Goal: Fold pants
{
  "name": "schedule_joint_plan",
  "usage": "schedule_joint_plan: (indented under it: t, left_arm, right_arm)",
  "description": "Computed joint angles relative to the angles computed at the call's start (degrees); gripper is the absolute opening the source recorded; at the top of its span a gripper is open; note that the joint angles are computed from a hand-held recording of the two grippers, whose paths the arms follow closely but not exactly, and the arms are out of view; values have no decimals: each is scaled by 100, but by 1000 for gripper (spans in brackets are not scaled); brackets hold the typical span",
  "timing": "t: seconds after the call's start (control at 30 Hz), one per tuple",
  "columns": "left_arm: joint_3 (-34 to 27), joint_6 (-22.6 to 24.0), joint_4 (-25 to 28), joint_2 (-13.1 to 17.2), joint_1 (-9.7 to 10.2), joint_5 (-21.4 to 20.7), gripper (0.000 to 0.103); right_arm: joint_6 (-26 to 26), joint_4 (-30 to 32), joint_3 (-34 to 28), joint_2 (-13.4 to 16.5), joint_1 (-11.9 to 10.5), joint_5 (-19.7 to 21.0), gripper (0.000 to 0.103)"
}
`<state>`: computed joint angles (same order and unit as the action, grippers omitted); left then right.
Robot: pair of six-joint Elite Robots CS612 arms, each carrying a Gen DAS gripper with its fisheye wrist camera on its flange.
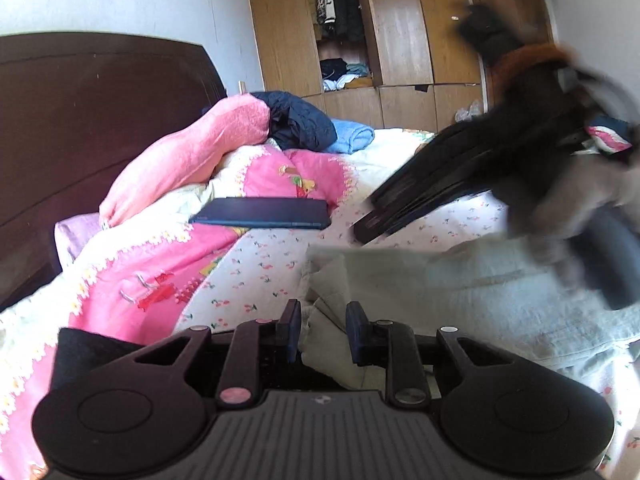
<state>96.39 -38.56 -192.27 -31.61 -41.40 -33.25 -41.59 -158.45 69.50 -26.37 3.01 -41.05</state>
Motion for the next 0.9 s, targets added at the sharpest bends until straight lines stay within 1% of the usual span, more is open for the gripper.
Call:
schedule_joint_plan:
  t: [0.03,0.07,0.1,0.13,0.17,0.2,0.23,0.27,0.3,0.37,0.47,0.5,0.53,0.57,0.6,0.63,0.67,0.7,0.77,0.8,0.83,0.87,0.9]
  left_arm:
    - [-20,131,-77,5,-27,61,39]
    - [-59,300,-199,25,-56,109,39]
    - [-115,507,-357,54,-75,85,39]
    - [-189,725,-523,93,-85,3,39]
    - [-291,951,-703,152,-88,-117,39]
    - [-399,1128,-808,210,-77,-284,39]
    - [-519,1258,-801,261,-55,-488,40]
    - [-651,1341,-738,318,-25,-697,40]
    - [-770,1375,-633,362,2,-902,40]
    - [-979,1484,-470,440,48,-1351,40]
    - [-1244,1539,-122,540,65,-1760,40]
    - [-1339,1538,10,583,73,-1830,40]
    - [-1412,1496,170,616,66,-1841,40]
    - [-1473,1458,303,644,80,-1871,40]
    - [-1489,1438,331,659,80,-1874,40]
    - [-1465,1440,291,656,86,-1888,40]
    - [-1444,1436,237,650,102,-1938,40]
    - [-1428,1414,197,644,121,-1982,41]
    - [-1439,1340,197,649,167,-1972,41]
    - [-1475,1302,259,661,184,-1915,41]
    - [-1498,1266,330,668,199,-1886,41]
    - [-1513,1221,419,665,224,-1978,41]
    - [-1517,1191,435,671,235,-2035,41]
  right_arm:
    - [298,-202,115,-50,-142,134,43]
    - [781,-644,314,-115,-337,137,45]
    - [1176,-1053,474,-151,-500,35,48]
    - [1485,-1359,597,-172,-636,-148,48]
    - [1846,-1669,709,-185,-767,-485,48]
    - [2026,-1793,762,-181,-851,-743,50]
    - [2215,-1800,771,-166,-932,-1069,50]
    - [2437,-1737,741,-128,-1005,-1194,50]
    - [2698,-1613,677,-61,-1087,-1080,51]
    - [3017,-1079,443,93,-1184,-686,51]
    - [2966,-428,100,329,-1212,-183,51]
    - [2968,-254,-19,417,-1224,55,51]
    - [3084,-110,-104,477,-1231,266,50]
    - [3220,-7,-136,499,-1262,527,47]
    - [3177,89,-140,509,-1302,880,32]
    - [3088,78,-117,508,-1333,1113,26]
    - [3021,22,-94,513,-1356,1272,27]
    - [2977,73,-115,529,-1359,1312,29]
    - [2881,418,-252,600,-1313,1168,30]
    - [2891,558,-317,641,-1284,1112,33]
    - [3112,459,-347,691,-1252,1058,33]
    - [3420,207,-317,705,-1237,1001,30]
    - [3661,120,-297,694,-1241,1053,17]
